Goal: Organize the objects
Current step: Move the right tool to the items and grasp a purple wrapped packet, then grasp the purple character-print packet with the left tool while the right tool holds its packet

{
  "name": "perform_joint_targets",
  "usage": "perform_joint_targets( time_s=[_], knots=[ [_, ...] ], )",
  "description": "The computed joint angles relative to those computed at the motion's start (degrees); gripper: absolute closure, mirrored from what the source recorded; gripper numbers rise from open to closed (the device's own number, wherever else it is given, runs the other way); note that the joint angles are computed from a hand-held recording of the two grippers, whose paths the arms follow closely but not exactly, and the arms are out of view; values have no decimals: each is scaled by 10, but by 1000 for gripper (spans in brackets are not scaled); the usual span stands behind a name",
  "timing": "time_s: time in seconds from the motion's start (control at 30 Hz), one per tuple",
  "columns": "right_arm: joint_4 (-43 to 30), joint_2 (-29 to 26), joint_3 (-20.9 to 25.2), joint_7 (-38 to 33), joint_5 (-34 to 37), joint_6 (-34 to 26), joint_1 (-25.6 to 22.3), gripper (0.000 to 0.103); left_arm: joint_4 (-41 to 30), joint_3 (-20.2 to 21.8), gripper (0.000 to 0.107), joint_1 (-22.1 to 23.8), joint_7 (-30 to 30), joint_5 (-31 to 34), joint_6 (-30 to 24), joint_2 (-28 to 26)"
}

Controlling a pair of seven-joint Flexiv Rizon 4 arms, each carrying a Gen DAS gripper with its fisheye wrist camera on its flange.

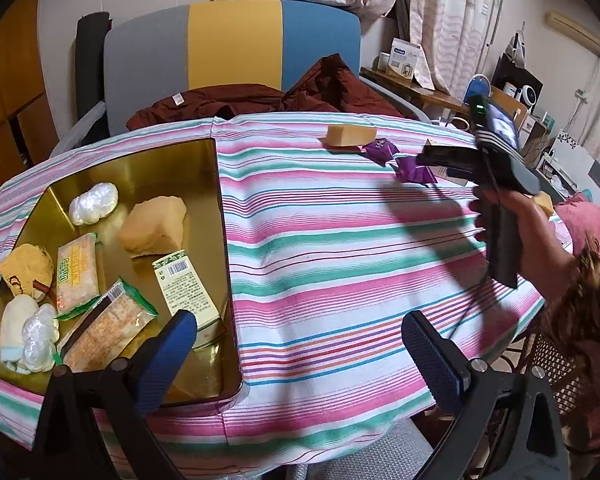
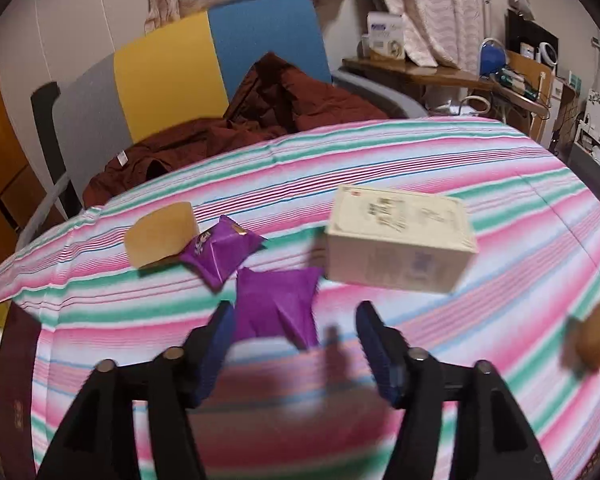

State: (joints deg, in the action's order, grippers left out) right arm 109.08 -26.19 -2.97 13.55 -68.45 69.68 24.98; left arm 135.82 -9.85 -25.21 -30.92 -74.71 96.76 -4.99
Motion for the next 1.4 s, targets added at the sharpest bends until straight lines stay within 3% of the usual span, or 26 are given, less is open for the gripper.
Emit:
perform_joint_targets(
  time_s=[0.1,0.23,0.27,0.3,0.5,0.63,0.87,0.93,1.1,1.27,1.4],
  knots=[
    [-39,-31,16,-79,67,-46,5,37,4,9,4,11,-50,63,-11,0],
    [-37,-41,-5,-74,60,-32,19,44,5,10,4,34,-109,145,-21,-2],
    [-32,-41,-8,-69,56,-14,16,55,3,12,4,41,-127,171,-28,-3],
    [-27,-40,-13,-60,50,2,16,57,1,7,4,48,-131,177,-31,-4],
    [16,-13,-35,31,-38,48,16,60,-44,8,4,80,-220,296,-69,-33],
    [38,6,-18,81,-88,34,5,60,-89,6,4,93,-266,363,-93,-63],
    [79,41,23,181,-135,-36,-20,60,-254,16,4,94,-369,491,-198,-174],
    [83,45,31,205,-148,-51,-27,60,-317,5,4,98,-365,516,-230,-220],
    [84,44,45,226,-167,-78,-35,60,-499,79,5,35,-451,638,-293,-336],
    [83,42,50,249,-193,-79,-46,60,-635,70,6,34,-496,657,-369,-416],
    [81,40,54,254,-200,-82,-50,60,-708,79,6,23,-525,680,-370,-460]
  ],
)
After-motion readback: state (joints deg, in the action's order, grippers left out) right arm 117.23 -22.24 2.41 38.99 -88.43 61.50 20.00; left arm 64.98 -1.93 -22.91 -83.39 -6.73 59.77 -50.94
